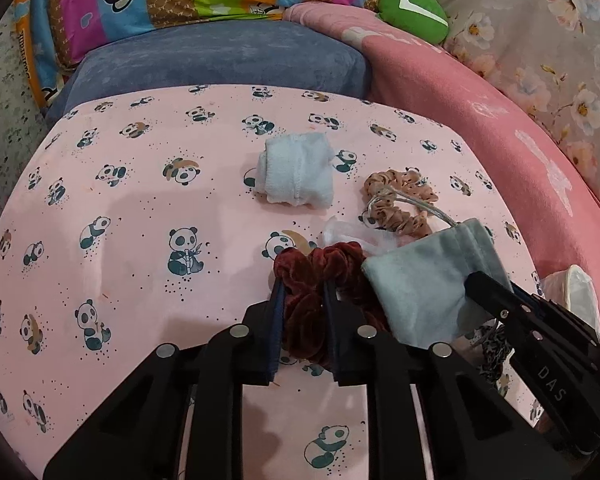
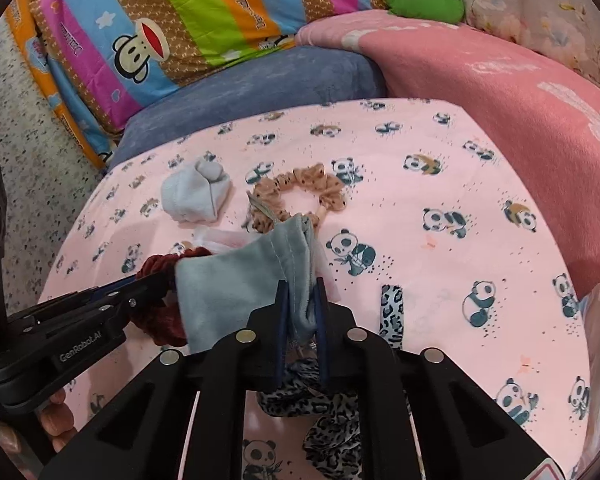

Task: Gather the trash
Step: 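Grasp the red scrunchie with the left gripper while the right grasps the grey-blue pouch, then carry both items over the wastebasket and open both grippers to drop them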

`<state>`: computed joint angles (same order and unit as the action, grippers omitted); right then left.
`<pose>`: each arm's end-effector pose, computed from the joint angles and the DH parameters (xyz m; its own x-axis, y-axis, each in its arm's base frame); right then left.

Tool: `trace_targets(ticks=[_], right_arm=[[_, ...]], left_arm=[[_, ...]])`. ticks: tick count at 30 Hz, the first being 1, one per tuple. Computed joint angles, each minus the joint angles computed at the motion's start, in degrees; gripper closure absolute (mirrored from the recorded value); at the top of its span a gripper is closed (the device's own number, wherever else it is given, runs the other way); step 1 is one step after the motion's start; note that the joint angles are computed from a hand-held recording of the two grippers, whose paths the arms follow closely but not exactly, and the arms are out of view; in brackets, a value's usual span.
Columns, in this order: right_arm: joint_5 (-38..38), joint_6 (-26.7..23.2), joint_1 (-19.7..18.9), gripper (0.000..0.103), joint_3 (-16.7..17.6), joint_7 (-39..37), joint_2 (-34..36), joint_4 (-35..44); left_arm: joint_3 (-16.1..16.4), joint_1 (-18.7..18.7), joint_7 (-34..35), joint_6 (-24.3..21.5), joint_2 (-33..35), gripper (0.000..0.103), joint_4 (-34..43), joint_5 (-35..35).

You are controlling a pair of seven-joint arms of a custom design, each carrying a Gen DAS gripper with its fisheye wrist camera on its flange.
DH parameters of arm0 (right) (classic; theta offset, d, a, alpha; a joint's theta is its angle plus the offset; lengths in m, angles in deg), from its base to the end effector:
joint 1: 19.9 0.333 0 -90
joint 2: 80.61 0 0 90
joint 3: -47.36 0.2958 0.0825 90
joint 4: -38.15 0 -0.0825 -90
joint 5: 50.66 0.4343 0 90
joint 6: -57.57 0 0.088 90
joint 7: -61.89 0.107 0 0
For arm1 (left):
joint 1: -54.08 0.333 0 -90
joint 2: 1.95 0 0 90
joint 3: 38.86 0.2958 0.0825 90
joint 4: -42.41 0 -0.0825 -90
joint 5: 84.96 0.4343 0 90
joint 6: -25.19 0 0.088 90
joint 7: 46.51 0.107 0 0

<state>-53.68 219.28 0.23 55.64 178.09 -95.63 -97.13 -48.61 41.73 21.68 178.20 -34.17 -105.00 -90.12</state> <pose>0.4874 0.2693 0.4688 0.1658 -0.9623 -0.2157 -0.7801 0.0058 -0.6256 0.4419 -0.1779 0.4829 -0.0142 -0.9759 0.2180 -0.8140 -0.1153 -0.5693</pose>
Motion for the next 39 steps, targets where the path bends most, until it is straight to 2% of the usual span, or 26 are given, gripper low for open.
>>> trace_targets(ticks=[7, 9, 14, 19, 29, 39], right_arm=[[-1.4, 1.76, -1.43, 0.092, 0.51, 2.26, -6.94, -2.87], [-1.48, 2.05, -1.86, 0.098, 0.43, 2.41, -9.82, -4.03], [-2.45, 1.4, -3.64, 0.098, 0.98, 2.3, -16.01, -6.21], [-1.73, 0.77, -4.13, 0.098, 0.08, 1.56, -21.7, -8.72], [-0.84, -1.19, -7.39, 0.098, -1.28, 0.53, -33.79, -14.03], [0.41, -5.87, -11.09, 0.098, -4.16, -1.67, -46.02, -19.62]], left_arm=[[-1.6, 0.13, -1.75, 0.06, -3.76, 0.086, 0.7, 1.84], [-2.42, 0.12, -2.43, 0.07, -4.59, 0.086, 1.39, 2.75], [-4.0, -0.49, -4.01, 0.17, -5.71, 0.086, 3.1, 4.6], [-4.89, -1.68, -5.0, 0.1, -6.64, 0.086, 3.94, 5.82], [-7.41, -4.26, -6.57, -0.13, -5.99, 0.086, 7.38, 7.9], [-10.39, -7.03, -7.36, -0.64, -2.25, 0.086, 12.83, 10.27]])
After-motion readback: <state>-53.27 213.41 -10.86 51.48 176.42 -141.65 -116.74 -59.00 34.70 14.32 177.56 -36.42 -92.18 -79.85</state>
